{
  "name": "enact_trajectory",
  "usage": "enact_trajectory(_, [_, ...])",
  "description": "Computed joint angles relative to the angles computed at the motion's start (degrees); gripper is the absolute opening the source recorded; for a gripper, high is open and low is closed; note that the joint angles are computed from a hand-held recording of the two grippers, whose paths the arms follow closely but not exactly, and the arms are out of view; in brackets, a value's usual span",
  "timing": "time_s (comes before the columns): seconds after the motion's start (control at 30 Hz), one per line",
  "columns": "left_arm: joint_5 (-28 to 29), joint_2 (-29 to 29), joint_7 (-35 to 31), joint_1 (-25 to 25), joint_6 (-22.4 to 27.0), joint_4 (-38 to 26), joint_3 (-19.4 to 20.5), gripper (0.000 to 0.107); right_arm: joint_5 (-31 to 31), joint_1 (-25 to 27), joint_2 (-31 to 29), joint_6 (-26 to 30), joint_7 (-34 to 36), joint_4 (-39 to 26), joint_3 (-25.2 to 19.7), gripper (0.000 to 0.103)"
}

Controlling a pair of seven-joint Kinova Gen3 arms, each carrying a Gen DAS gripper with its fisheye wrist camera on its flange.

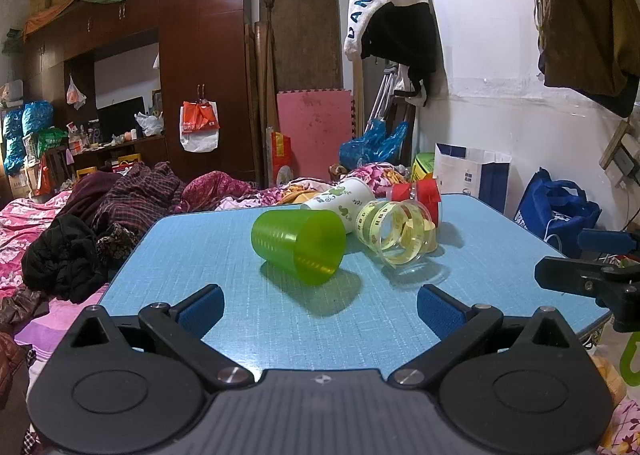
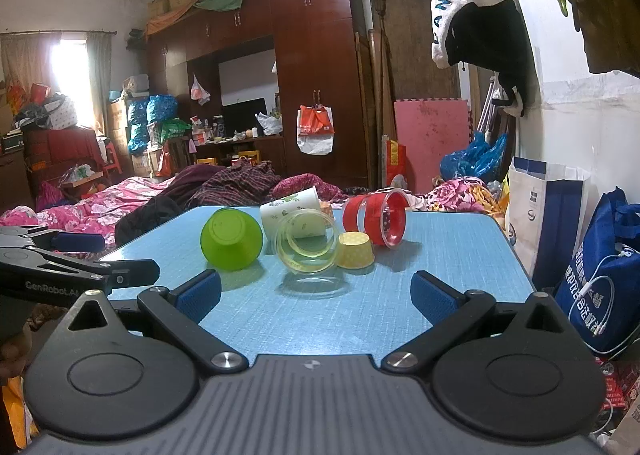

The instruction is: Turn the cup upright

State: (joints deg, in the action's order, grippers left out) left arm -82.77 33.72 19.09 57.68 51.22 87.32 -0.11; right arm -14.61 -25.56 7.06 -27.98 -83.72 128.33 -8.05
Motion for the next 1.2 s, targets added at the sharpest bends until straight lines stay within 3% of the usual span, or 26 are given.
enact_trajectory(1.2, [0.1, 0.1, 0.0, 0.0, 0.0, 0.0, 0.1, 0.103, 0.6, 0.3, -0.1, -0.1, -0.5, 0.0, -0.1, 0.102])
